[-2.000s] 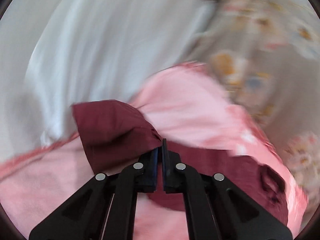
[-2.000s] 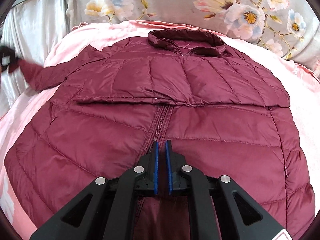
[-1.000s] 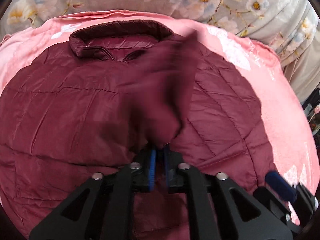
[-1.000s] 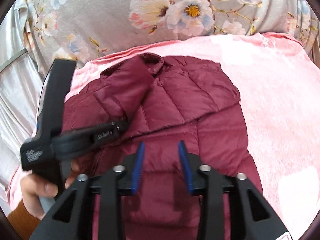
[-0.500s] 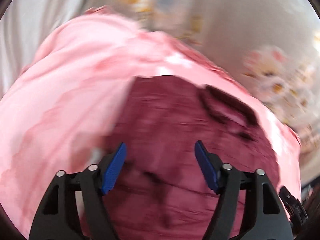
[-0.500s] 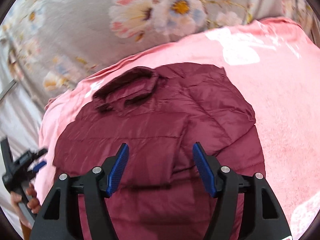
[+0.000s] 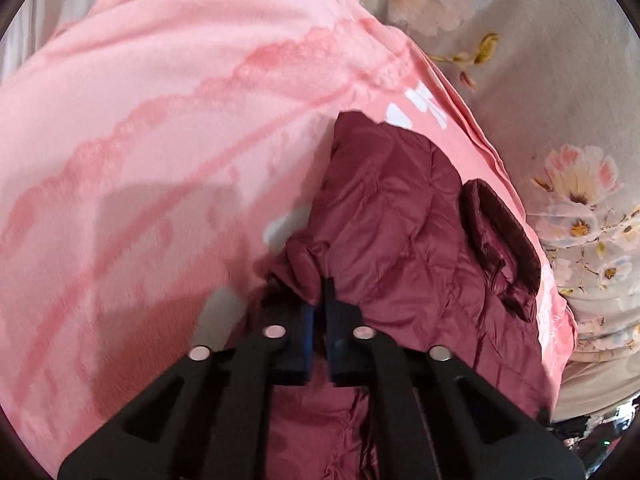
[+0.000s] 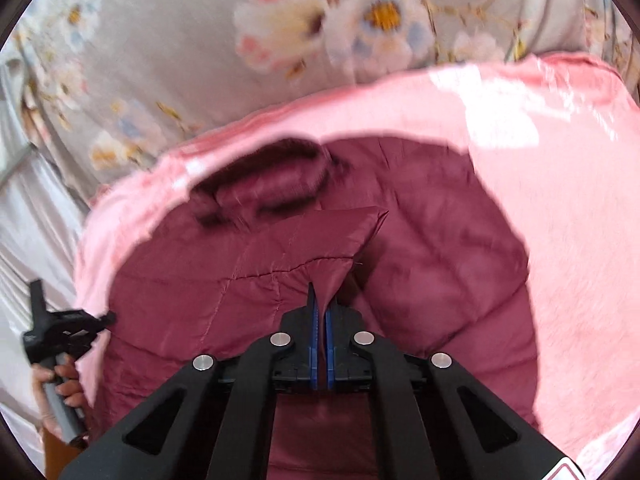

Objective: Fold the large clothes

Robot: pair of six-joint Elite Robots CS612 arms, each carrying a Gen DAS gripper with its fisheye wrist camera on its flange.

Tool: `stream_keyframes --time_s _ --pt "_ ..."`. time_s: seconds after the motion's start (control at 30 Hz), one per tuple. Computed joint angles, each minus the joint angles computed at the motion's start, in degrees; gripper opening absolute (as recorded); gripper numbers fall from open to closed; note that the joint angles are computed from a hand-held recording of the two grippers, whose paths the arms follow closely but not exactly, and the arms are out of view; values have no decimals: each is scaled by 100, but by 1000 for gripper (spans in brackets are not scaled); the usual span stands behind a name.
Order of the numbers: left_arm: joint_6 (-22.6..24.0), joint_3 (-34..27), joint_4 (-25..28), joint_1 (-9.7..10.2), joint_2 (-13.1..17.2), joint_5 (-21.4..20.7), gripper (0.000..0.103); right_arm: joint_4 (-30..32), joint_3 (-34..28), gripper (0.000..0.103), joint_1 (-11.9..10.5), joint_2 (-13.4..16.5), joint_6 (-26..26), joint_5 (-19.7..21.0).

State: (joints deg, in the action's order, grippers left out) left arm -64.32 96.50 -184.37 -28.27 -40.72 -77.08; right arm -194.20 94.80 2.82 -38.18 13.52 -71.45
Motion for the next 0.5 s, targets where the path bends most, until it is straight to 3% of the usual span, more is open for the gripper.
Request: stream_keyframes --time_s 0.1,0.17,0.33,0.5 --pt "148 107 -70 -85 -116 323 0 -162 92 2 -11 -83 -129 -138" --pt "289 160 -4 -169 -174 506 0 163 66 1 50 -49 -387 -500" --pt "366 -7 631 -206 -30 440 0 930 -152 1 94 202 -496 -774" --pt "761 -18 1098 -393 -162 1091 3 939 -78 11 135 87 -634 -1006"
